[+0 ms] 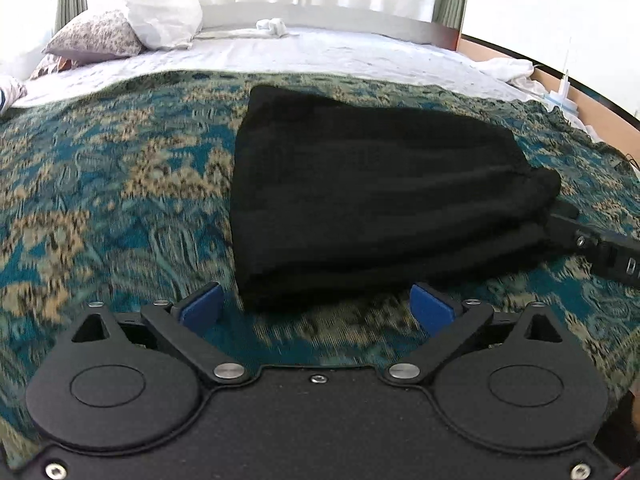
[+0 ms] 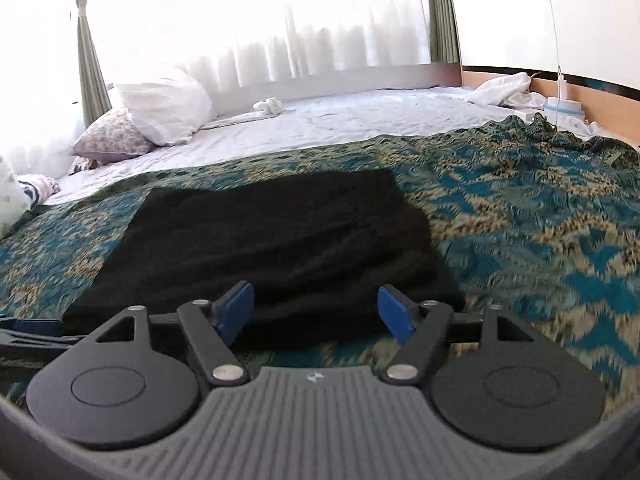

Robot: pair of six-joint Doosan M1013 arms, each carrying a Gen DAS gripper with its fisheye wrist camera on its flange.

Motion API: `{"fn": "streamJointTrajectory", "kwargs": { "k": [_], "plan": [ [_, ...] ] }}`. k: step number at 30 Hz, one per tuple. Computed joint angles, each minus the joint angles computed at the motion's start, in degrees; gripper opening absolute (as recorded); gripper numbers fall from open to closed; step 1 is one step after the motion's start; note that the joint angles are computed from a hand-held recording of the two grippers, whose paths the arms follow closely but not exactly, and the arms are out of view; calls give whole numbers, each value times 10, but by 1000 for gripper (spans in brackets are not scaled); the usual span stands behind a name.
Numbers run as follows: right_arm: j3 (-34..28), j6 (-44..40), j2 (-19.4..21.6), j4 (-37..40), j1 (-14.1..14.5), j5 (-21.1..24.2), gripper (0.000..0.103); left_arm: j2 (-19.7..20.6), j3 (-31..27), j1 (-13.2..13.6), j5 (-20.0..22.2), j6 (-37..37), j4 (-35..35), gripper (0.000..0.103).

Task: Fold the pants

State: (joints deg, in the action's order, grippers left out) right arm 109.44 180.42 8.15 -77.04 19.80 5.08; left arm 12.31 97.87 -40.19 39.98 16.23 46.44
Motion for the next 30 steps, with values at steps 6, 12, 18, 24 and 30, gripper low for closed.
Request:
{"fn": "streamJointTrajectory", "kwargs": {
  "k": [6, 12, 18, 24, 30],
  "plan": [
    [22, 22, -6, -51, 23, 23, 90, 2, 8, -24, 26, -5, 37, 103],
    [23, -29, 1, -6, 35, 52, 97, 4, 7, -29, 34, -16, 39, 103],
    [15, -58, 8, 19, 42, 80, 102, 6, 6, -27, 33, -31, 43, 103],
    [-1, -159, 16, 114, 39, 90, 103, 16, -6, -20, 39, -37, 37, 103],
    [-5, -192, 20, 146, 34, 85, 103, 23, -13, -17, 45, -45, 43, 103]
  ]
}}
